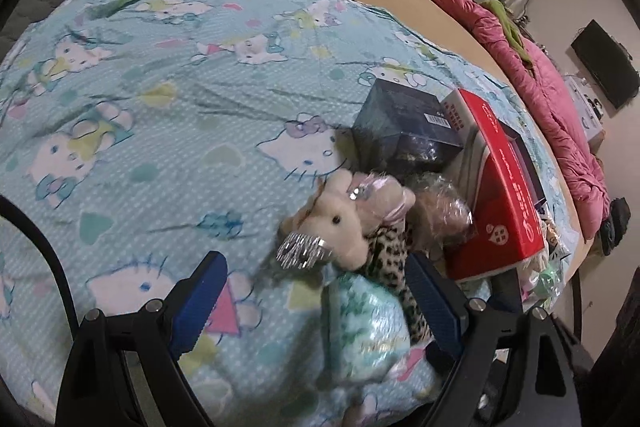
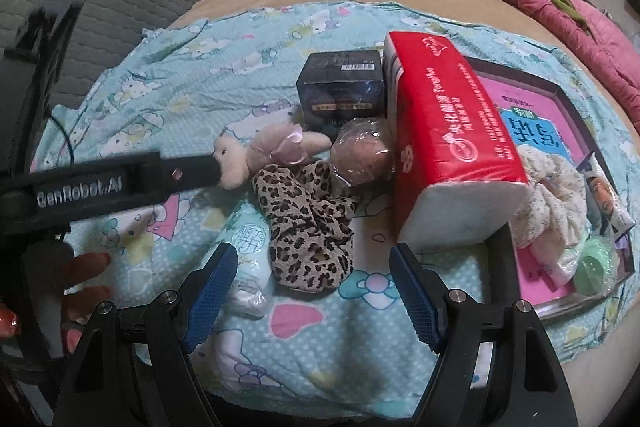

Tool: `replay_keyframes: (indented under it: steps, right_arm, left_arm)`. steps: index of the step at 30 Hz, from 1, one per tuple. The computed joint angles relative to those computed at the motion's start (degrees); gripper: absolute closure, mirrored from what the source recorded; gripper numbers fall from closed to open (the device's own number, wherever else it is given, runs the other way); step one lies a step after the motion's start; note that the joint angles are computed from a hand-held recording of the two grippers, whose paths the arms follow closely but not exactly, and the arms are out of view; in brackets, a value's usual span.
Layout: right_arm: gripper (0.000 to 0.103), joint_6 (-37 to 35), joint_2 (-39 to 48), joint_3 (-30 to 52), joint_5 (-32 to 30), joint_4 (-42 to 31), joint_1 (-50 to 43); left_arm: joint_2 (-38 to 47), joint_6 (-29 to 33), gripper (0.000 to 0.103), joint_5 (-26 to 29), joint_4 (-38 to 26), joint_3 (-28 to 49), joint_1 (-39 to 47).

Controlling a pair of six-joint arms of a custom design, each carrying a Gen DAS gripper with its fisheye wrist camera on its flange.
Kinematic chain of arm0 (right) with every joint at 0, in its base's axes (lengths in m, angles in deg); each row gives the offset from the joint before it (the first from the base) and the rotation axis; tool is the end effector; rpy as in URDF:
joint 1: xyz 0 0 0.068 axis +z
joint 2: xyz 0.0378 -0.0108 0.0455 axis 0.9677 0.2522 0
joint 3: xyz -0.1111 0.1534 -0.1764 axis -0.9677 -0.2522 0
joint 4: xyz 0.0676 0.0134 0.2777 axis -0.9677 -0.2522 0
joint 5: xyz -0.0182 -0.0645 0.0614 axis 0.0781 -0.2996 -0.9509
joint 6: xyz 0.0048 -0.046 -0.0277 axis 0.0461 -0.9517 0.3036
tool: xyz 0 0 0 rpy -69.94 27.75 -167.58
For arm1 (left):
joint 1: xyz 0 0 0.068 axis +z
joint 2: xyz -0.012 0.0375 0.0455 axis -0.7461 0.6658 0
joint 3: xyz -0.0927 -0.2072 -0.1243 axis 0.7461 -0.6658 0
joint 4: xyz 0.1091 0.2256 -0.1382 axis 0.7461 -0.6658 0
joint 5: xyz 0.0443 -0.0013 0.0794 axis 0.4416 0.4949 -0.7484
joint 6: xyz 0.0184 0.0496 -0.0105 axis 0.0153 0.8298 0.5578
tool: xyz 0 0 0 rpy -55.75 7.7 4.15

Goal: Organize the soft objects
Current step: 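Grasp the pink bunny plush with left tool while right grasps the leopard scrunchie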

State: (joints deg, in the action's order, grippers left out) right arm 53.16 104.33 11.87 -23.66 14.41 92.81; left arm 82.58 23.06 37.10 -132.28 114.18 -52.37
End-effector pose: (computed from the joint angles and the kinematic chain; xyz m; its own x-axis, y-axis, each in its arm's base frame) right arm 0.2118 0.0744 0.2179 -0.7338 -0.4295 -0.5263 -0.5481 0.8321 0.0850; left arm 0.2019 -0.0172 0.2265 -0.7843 -0.4738 -0.4004 -0.3606 0.8734 -0.3272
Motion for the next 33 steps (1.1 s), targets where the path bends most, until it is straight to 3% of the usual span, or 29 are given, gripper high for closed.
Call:
replay_keyframes:
  steps: [14, 22, 24, 30, 33]
  right_arm:
    - [0.024, 3.8, 7.7, 0.4, 1.3, 6.1, 1.7]
    - [0.034, 5.3, 11.0, 0.2, 3.9, 9.5, 3.5]
    - [0.042, 5.6, 11.9, 0.3, 4.8, 10.5, 4.2]
    - [0.080, 4.3, 11.7, -0.1, 7.1, 11.8, 6.4]
    - [0.092, 2.7, 10.4, -0.2, 6.0, 10.9, 5.8]
  left_arm:
    - [10.2, 4.8, 0.013, 2.7, 6.6, 1.1, 3.0]
    - [12.6, 6.5, 0.013, 4.3, 8.5, 0.8, 4.2]
    - [12.8, 6.7, 0.013, 4.3, 8.5, 0.8, 4.2]
    - [14.4, 7.1, 0.013, 4.2, 9.8, 1.0, 3.8]
    - [14.6, 7.0, 0.014, 4.0, 10.6, 0.8, 3.4]
